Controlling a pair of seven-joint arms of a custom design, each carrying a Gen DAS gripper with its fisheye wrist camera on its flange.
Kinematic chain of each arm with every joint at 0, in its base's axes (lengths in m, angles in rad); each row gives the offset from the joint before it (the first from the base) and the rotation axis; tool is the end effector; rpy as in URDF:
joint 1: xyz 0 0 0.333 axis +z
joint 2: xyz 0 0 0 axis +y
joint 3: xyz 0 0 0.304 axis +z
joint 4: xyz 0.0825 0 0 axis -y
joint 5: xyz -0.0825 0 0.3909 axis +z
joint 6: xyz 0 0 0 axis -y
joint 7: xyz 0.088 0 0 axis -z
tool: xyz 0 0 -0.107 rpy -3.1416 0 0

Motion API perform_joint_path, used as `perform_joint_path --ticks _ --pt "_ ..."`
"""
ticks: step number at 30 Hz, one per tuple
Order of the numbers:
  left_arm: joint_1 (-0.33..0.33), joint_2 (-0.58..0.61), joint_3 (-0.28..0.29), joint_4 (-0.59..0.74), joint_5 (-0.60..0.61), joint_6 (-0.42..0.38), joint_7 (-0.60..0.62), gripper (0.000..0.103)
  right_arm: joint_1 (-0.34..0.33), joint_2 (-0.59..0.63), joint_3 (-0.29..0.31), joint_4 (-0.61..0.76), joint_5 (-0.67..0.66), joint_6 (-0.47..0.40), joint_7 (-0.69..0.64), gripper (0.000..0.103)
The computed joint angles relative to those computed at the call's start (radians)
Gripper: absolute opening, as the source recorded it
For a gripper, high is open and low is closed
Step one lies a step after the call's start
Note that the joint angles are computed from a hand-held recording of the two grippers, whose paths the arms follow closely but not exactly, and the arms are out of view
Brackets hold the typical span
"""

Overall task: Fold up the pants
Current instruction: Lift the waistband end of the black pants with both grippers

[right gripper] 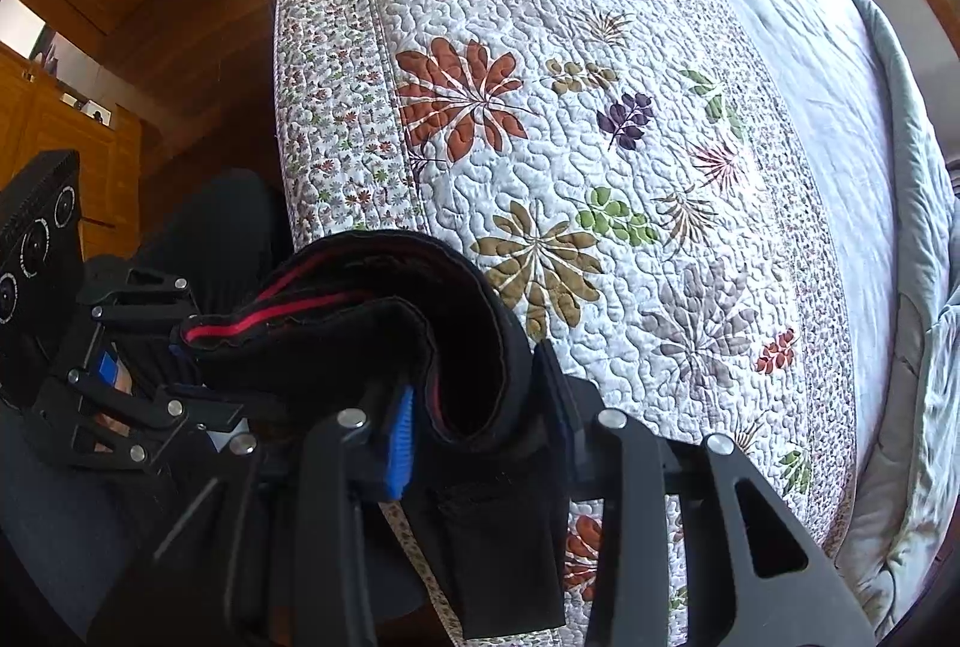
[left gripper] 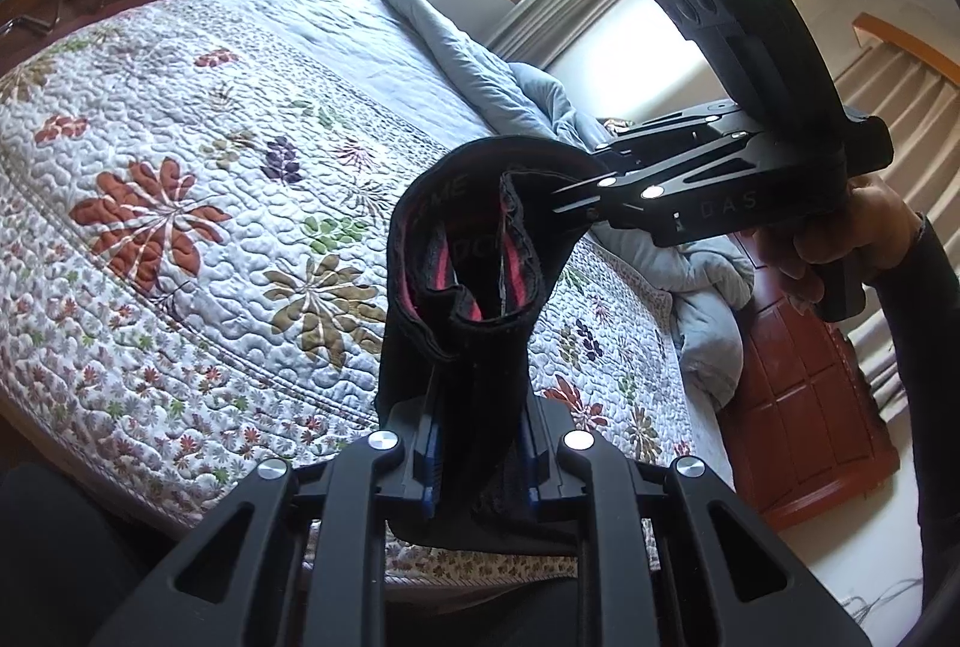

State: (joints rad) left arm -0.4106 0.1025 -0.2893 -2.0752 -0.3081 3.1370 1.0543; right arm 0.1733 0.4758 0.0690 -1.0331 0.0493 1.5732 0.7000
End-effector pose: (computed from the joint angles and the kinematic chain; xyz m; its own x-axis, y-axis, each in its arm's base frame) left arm 0.4920 -0.3728 0.4808 -0.1048 -0.7750 0.6232 -0.7796 -0.3250 -0.5353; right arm 0.6736 0.1587 0.5717 0.8939 -0.4482 -0.0021 -0.4460 -0.8890 -0.1037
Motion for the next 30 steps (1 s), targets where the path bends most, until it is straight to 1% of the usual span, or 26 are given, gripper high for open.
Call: perform_joint_path --ticks 5,16,30 --pt "-0.033 0.013 0.027 0.032 0.082 -0.02 -0.045 0.019 -0.017 -0.056 -0.007 -0.071 0.003 0.041 -0.016 0.035" --pt "-0.077 0.057 0.042 0.133 0.204 -0.077 -0.083 0.019 -0.055 -0.189 -0.029 -0.242 0.01 0.136 -0.025 0.033" --pt "-0.163 0.131 0.06 0.271 0.335 -0.147 -0.124 0.019 -0.103 -0.354 -0.075 -0.449 0.002 0.231 -0.035 0.033"
